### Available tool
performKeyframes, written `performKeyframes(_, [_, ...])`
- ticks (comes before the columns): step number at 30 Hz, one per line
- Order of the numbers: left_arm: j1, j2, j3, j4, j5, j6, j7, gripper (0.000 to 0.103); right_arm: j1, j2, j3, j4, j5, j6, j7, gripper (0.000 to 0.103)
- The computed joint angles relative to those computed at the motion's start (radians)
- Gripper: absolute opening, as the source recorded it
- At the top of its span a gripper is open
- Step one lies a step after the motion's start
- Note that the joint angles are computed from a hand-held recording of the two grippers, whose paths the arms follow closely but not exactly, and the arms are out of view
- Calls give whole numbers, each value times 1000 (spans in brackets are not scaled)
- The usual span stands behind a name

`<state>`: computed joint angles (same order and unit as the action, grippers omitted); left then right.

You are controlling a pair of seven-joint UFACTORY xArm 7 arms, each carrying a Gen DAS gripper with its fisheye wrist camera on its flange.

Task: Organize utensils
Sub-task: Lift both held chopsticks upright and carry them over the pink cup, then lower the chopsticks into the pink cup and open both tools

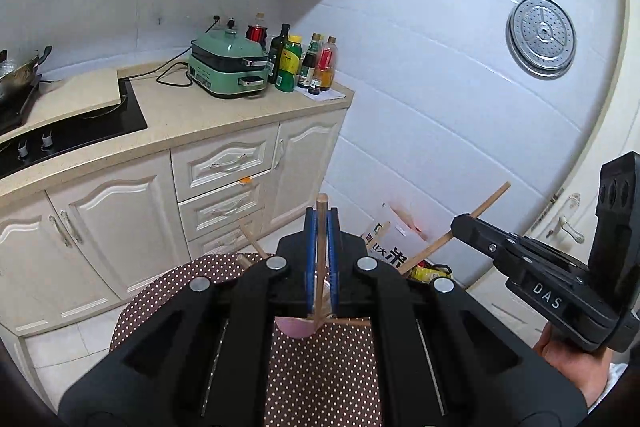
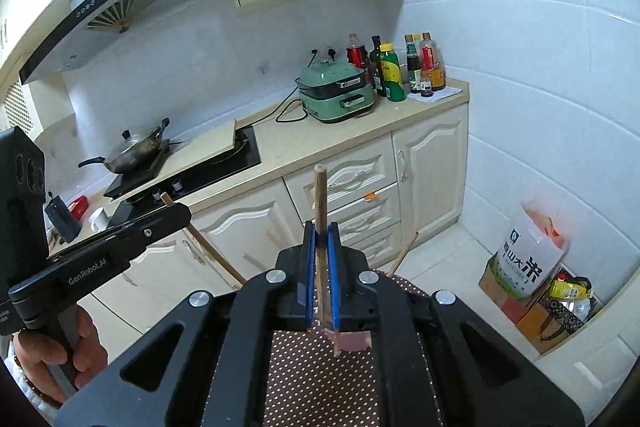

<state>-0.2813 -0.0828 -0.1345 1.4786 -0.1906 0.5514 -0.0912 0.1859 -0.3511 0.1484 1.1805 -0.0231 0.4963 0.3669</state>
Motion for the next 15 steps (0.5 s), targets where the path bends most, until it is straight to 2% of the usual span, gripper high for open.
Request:
performKeyframes(6, [1, 76, -3, 56, 23, 7, -7, 5, -12, 40, -8, 22, -17, 19, -10, 5])
performKeyframes(15, [-1, 129, -8, 70, 28, 33, -6, 5, 0, 76, -24, 31, 11, 52, -39, 5])
